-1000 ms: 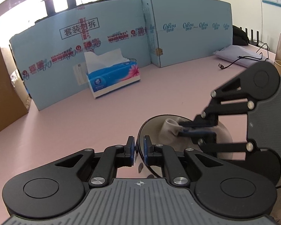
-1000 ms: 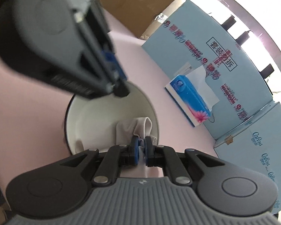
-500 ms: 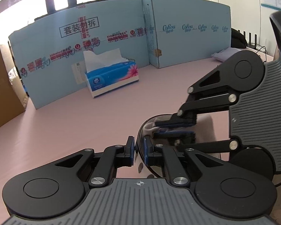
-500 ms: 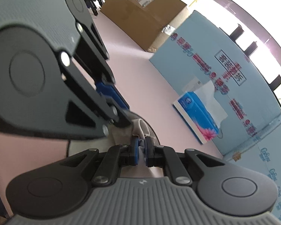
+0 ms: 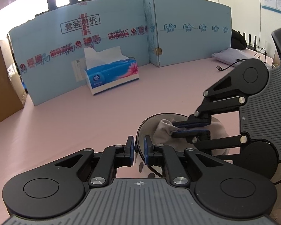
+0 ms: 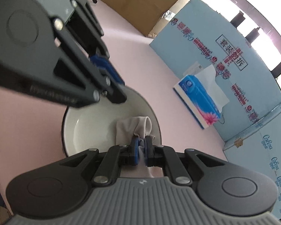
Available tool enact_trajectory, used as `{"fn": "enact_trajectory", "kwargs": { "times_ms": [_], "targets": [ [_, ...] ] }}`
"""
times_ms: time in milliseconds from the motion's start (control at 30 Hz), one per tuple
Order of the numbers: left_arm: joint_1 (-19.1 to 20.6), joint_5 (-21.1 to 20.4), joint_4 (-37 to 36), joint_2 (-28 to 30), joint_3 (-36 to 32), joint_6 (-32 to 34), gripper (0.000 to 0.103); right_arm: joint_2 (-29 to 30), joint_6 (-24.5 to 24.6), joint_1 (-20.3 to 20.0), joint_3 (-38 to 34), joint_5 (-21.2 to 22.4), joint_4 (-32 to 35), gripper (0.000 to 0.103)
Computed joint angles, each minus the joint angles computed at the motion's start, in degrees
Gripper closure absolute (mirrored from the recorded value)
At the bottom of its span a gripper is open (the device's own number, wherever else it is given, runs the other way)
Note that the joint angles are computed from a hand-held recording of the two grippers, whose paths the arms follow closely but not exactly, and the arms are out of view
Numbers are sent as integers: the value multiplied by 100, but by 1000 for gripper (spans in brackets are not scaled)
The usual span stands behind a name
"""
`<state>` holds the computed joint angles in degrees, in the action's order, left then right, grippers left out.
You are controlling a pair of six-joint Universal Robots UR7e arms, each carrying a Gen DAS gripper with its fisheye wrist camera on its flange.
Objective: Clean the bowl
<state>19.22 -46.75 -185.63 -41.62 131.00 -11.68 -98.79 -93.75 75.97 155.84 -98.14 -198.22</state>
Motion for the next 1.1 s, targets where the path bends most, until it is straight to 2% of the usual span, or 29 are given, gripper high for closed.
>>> {"fn": "enact_trajectory", "kwargs": {
  "times_ms": [267,467,533,700,867,1100],
  "targets": [
    [20,-42,-43,-29,40,13,89,-243,417,151,-142,-320,661,97],
    [40,-52,-7,-41,51,8,88,-586,1342,199,-574,-500,2200,95],
    [50,-55,-1,-34,52,3,87,-667,1749,185,-798,-493,2849,95],
    [113,-104,-43,-13,56,15,85,-699,2359,155,-1176,-384,3899,93],
    [161,-125,-42,-8,71,-9,84,-680,2609,179,-1235,-274,4117,92],
    [188,-84,-230,-94,158,-23,84,-375,2727,370,-1119,-389,3370,94]
  ]
}}
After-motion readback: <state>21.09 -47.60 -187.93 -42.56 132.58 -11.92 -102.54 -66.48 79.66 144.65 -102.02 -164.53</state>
